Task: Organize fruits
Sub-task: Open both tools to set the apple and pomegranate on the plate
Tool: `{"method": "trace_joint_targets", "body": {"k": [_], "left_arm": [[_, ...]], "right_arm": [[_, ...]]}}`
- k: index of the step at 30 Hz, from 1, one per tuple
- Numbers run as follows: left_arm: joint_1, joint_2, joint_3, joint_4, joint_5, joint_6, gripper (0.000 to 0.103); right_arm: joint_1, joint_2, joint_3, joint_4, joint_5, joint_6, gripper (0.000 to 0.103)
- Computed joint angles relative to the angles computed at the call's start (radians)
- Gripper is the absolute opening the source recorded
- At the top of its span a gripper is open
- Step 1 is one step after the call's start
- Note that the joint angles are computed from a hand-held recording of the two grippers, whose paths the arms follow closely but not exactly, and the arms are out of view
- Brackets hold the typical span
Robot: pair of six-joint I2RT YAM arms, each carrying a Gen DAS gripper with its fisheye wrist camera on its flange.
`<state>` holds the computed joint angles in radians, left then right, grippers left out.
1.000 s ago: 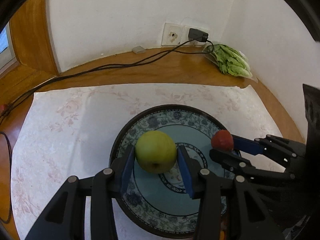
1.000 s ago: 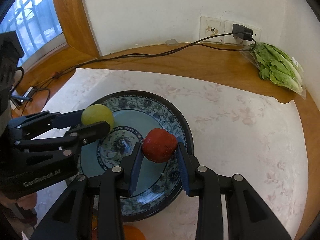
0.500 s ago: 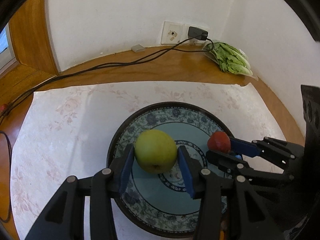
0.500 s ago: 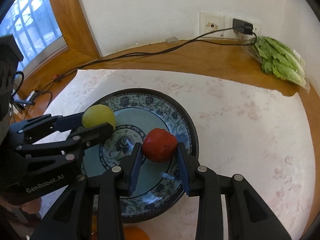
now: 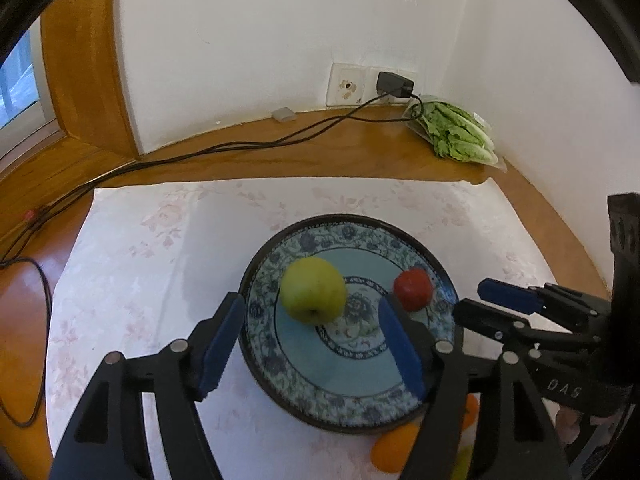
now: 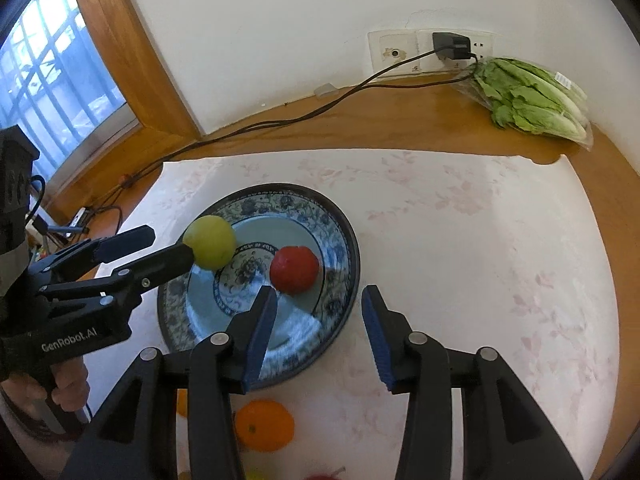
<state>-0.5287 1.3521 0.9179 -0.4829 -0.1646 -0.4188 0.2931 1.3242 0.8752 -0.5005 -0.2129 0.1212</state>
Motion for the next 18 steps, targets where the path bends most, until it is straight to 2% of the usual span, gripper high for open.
{"method": "trace_joint_targets", "body": {"k": [18], "left_arm": [[-0.123, -0.174, -0.065, -0.175, -0.031, -0.116, 0.073]], "right_arm": [[0.069, -0.286, -0.108, -0.163, 0.039, 0.044, 0.045]]}}
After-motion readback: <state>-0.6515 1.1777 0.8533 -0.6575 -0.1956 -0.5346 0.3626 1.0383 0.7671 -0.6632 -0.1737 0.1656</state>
